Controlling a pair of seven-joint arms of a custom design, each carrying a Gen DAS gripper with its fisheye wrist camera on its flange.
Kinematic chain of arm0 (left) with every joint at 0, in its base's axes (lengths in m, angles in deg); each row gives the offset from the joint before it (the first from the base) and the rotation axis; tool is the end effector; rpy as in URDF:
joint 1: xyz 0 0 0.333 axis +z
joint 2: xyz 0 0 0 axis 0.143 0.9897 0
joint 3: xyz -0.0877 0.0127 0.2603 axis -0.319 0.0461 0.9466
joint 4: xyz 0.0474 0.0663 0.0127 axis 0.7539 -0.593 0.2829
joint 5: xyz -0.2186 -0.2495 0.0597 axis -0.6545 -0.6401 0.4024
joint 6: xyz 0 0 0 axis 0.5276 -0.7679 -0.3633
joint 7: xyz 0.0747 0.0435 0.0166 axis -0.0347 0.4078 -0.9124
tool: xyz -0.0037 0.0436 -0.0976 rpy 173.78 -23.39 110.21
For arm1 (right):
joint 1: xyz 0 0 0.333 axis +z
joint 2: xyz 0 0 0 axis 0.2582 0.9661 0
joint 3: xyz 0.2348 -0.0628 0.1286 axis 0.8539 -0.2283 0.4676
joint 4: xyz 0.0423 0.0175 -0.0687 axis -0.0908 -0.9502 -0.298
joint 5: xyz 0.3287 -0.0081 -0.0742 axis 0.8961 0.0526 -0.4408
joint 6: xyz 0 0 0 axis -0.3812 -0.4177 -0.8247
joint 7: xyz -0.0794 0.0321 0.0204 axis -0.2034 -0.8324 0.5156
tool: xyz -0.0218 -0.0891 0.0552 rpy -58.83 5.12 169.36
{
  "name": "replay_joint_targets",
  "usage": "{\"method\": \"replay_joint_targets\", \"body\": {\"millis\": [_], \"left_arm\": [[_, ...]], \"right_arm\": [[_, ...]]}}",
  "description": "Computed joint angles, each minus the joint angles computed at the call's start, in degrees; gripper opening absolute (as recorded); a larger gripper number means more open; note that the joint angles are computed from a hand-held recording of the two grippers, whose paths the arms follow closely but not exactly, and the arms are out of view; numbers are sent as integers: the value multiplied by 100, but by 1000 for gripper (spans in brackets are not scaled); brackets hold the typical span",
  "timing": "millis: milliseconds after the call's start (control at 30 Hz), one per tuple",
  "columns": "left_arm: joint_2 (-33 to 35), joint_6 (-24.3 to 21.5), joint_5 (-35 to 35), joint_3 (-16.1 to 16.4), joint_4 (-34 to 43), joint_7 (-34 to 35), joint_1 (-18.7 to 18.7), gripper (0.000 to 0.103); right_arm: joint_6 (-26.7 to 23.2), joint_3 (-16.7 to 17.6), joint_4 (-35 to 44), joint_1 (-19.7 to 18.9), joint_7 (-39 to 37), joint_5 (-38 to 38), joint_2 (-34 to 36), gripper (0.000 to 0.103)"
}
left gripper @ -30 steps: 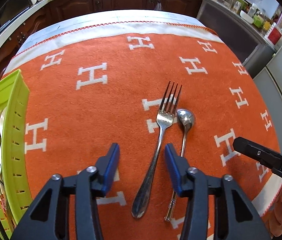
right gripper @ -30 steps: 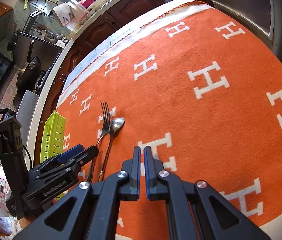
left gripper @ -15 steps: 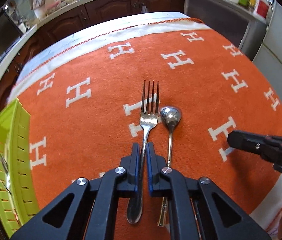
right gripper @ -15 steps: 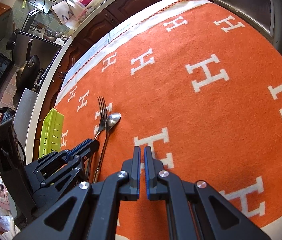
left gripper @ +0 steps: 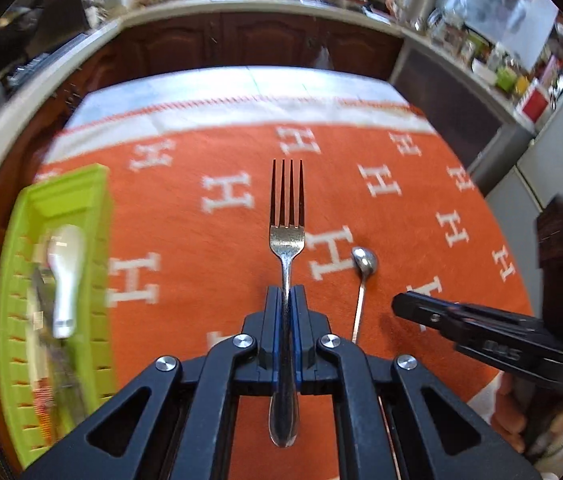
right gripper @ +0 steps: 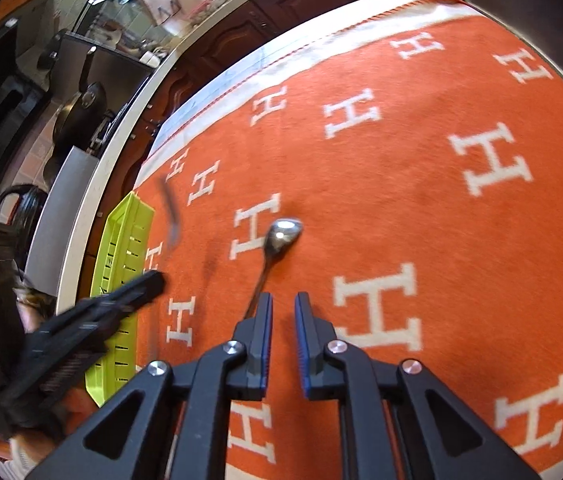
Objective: Organize utensils
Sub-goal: 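Carry the fork into the tray with the left tool while the right grasps the small spoon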
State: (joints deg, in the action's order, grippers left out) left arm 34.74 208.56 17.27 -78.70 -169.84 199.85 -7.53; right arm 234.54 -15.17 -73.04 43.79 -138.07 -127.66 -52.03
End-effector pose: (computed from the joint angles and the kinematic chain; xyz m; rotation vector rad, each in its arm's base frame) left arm 0.5010 -0.2968 0.3742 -1.1348 2.7210 -0.8328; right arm 0.3696 0.3271 0.3101 -0.9724 2.2570 -0.0359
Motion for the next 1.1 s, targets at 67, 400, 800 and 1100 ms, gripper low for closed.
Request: {"method": "replay_joint_targets", "body": {"millis": [67,400,800,1100], "left_arm": [[-238,16,-269,-14,-99,173,178,2],[-598,451,99,577,-270,-384,540,2],[-131,637,601,636,-237,-816,837,3],[-18,600,140,476,-238,-487,1064,3]], "right_arm": [[-2,15,95,-26,-368,282,113,11],[12,-300,411,188,-1374,1217,502,11],[-1379,-38,1052,379,-3906,3309,793,12],[-2158,-80,1817,641,-4961,3901,1191,4]]}}
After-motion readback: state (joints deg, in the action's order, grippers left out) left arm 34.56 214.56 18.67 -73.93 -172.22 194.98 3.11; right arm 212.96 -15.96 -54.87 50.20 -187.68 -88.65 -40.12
